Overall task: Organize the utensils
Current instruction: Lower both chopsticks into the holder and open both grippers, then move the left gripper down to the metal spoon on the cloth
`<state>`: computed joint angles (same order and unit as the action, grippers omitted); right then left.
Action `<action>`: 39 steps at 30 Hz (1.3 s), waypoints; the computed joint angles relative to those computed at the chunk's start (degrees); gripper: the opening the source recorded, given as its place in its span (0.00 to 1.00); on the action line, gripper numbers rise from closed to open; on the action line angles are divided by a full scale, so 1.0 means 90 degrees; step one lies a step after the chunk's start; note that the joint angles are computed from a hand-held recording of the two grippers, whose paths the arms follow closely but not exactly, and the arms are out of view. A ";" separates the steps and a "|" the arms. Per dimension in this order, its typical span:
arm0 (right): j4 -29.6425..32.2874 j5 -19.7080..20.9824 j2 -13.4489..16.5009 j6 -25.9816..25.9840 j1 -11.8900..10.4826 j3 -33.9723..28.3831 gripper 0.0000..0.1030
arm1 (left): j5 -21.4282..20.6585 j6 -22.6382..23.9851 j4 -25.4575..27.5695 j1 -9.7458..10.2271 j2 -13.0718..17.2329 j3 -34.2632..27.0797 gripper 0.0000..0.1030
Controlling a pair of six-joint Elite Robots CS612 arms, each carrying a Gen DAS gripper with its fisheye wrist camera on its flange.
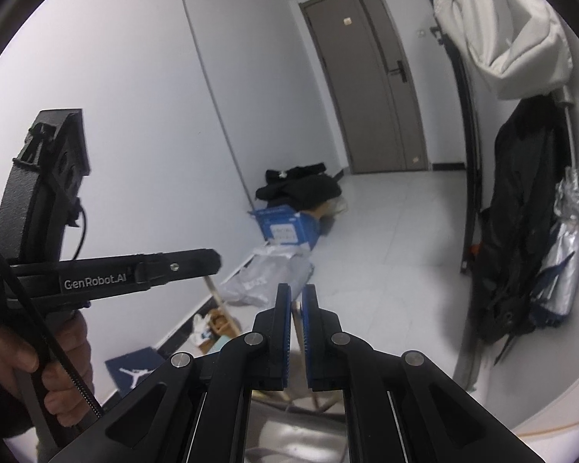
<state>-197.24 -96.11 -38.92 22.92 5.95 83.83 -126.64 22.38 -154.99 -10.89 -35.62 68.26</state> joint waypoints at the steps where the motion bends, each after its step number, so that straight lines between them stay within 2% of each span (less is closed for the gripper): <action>1: 0.0007 0.0186 -0.0003 0.0064 -0.0014 0.0010 0.07 | 0.0023 0.0061 -0.0028 0.0001 -0.0026 0.0043 0.03; 5: 0.0116 0.0328 -0.0026 0.0176 0.0002 0.0037 0.08 | 0.0237 -0.0081 -0.0062 0.0015 -0.0096 0.0131 0.08; 7: 0.0092 0.0331 -0.0059 0.0283 0.0007 0.0111 0.09 | 0.0133 -0.0141 0.0033 0.0052 -0.0101 0.0110 0.09; 9: 0.0032 0.0345 -0.0088 0.0377 0.0016 0.0178 0.16 | 0.0231 -0.0157 -0.0113 0.0063 -0.0130 0.0176 0.15; 11: -0.0051 0.0275 -0.0118 0.0443 0.0041 0.0244 0.27 | 0.0211 -0.0184 -0.0222 0.0095 -0.0152 0.0237 0.30; 12: -0.0076 0.0223 -0.0135 0.0458 0.0055 0.0275 0.32 | 0.0189 -0.0233 -0.0246 0.0109 -0.0158 0.0252 0.33; 14: -0.0118 0.0128 -0.0176 0.0522 0.0075 0.0339 0.35 | 0.0011 -0.0303 -0.0184 0.0157 -0.0161 0.0248 0.43; 16: -0.0145 0.0024 -0.0216 0.0621 0.0104 0.0410 0.40 | 0.0147 -0.0486 -0.0468 0.0175 -0.0198 0.0348 0.48; 19: -0.0186 -0.0171 -0.0296 0.0716 0.0166 0.0547 0.44 | 0.0141 -0.0607 -0.0660 0.0223 -0.0215 0.0403 0.51; 23: -0.0198 -0.0424 -0.0388 0.0621 0.0285 0.0688 0.48 | 0.0170 -0.0881 -0.0913 0.0297 -0.0243 0.0494 0.64; 27: -0.0266 -0.0580 -0.0447 0.0614 0.0400 0.0798 0.54 | 0.0279 -0.1110 -0.1228 0.0354 -0.0300 0.0650 0.70; 29: -0.0317 -0.0666 -0.0459 0.0639 0.0462 0.0836 0.58 | 0.0418 -0.1224 -0.1499 0.0373 -0.0331 0.0773 0.81; 30: -0.0344 -0.0727 -0.0467 0.0648 0.0494 0.0857 0.61 | 0.0495 -0.1316 -0.1687 0.0385 -0.0348 0.0857 0.83; 37: -0.0579 -0.1132 -0.0499 0.0633 0.0734 0.1007 0.72 | 0.0834 -0.1629 -0.2428 0.0485 -0.0410 0.1238 0.90; 39: -0.0514 -0.1218 -0.0510 0.0670 0.0796 0.1023 0.72 | 0.0888 -0.1774 -0.2654 0.0527 -0.0415 0.1332 0.93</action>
<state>-201.86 -107.07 -43.51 28.95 13.11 93.03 -118.65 6.41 -178.87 -6.14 -39.36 80.25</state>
